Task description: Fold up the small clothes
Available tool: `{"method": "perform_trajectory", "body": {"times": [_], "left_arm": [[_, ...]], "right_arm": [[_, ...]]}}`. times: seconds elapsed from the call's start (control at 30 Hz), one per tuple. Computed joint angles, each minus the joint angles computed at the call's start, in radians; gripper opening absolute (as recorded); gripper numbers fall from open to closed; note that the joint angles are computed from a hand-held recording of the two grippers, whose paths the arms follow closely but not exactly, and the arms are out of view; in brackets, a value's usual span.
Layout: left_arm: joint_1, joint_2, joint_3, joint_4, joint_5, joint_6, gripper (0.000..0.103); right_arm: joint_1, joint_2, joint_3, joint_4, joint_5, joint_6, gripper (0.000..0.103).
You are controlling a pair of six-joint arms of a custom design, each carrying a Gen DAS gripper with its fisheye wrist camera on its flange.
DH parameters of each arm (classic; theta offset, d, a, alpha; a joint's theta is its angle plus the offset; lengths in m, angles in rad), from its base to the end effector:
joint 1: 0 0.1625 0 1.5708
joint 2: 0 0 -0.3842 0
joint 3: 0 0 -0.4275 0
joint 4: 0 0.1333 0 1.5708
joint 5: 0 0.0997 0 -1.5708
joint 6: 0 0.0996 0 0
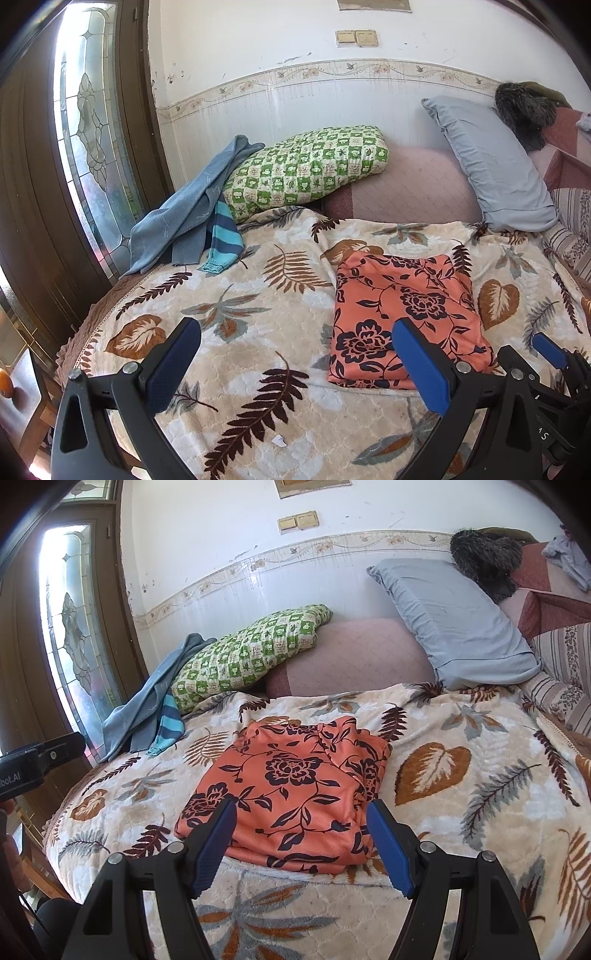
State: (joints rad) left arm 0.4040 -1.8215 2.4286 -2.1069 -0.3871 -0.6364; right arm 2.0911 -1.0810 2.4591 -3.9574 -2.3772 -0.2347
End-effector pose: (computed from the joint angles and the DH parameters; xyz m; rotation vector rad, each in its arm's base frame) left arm -0.2355 -0.3460 0.2462 0.6071 2.0412 -1.0756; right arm 0.2393 -0.2941 0.1295 0.3239 -2.1982 1.3127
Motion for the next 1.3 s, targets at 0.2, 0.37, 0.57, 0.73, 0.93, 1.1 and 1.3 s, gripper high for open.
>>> {"method": "perform_trajectory", "body": {"times": [0.2, 0.37, 0.57, 0.73, 0.93, 1.1, 1.3], "left_arm": [[0.004, 0.003, -0.005, 0.022, 0.005, -0.023, 0.103], [0.012, 0.005, -0.002, 0.001, -0.002, -0.015, 0.103], [0.009, 0.003, 0.015, -0.062, -0.007, 0.019, 0.103], [0.006, 0.004, 0.036, -0.152, 0.004, 0.08, 0.103], [0.028, 0.023, 0.045, -0.273, -0.019, 0.174, 0.103], [0.049, 0.042, 0.049, -0.374, -0.035, 0.248, 0.103], [0.081, 0.068, 0.047, -0.466, -0.062, 0.322, 0.103]], "right_arm": [[0.003, 0.002, 0.0, -0.005, -0.001, 0.001, 0.076], [0.003, 0.003, 0.0, -0.003, -0.001, 0.001, 0.076], [0.005, 0.007, -0.002, 0.002, -0.004, 0.003, 0.076], [0.003, 0.012, -0.006, 0.013, -0.007, -0.001, 0.076], [0.009, 0.041, -0.023, -0.004, -0.031, -0.027, 0.076], [0.004, 0.052, -0.037, 0.02, -0.027, -0.005, 0.076], [0.015, 0.09, -0.068, 0.044, -0.026, -0.002, 0.076]]}}
